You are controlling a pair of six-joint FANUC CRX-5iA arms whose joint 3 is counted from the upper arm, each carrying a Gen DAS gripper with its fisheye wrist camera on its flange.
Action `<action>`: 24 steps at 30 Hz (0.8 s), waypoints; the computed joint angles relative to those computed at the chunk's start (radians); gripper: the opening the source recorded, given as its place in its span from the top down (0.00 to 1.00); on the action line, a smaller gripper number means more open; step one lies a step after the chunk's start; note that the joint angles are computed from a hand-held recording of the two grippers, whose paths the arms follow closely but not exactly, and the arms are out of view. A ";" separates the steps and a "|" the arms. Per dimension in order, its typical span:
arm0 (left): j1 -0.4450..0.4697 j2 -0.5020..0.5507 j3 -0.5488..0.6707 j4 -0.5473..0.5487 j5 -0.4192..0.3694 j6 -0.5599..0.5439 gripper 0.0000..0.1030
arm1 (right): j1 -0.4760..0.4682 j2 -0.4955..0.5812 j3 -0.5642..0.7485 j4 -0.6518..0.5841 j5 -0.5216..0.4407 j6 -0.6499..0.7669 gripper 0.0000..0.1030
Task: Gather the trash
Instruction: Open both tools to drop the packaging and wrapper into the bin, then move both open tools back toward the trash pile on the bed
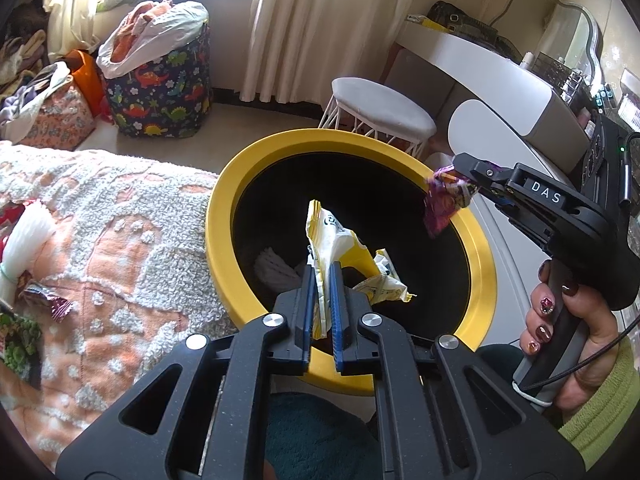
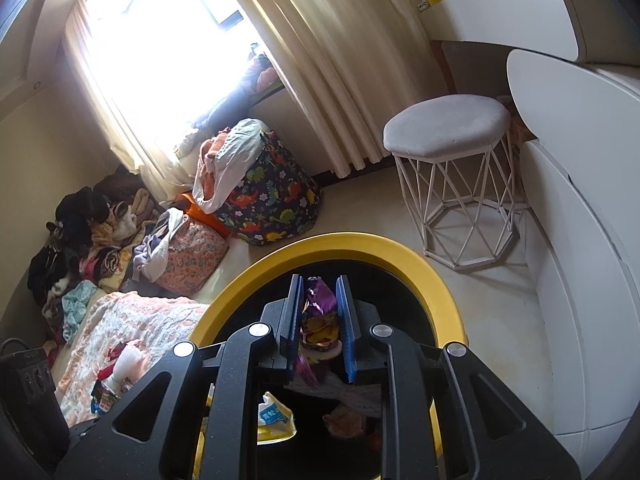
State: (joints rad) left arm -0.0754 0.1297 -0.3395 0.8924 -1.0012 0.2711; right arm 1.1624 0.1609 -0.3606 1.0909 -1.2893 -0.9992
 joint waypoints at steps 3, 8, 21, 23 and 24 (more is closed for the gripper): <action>0.000 -0.017 -0.030 0.041 0.025 -0.046 0.76 | -0.002 -0.004 -0.009 0.007 0.012 -0.031 0.61; 0.017 -0.036 -0.057 0.096 0.034 -0.062 0.36 | 0.001 0.009 0.009 0.004 0.002 -0.014 0.48; 0.058 -0.094 -0.101 0.187 0.081 -0.102 0.11 | -0.008 0.022 0.034 0.030 0.018 0.060 0.35; 0.066 -0.097 -0.098 0.184 0.079 -0.096 0.11 | -0.006 0.024 0.040 0.032 0.016 0.070 0.34; 0.069 -0.099 -0.098 0.185 0.081 -0.094 0.11 | -0.007 0.024 0.043 0.035 0.018 0.078 0.34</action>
State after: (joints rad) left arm -0.0060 0.0304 -0.4376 1.0772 -0.9200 0.1775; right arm 1.1554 0.1853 -0.3174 1.1254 -1.2718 -0.9213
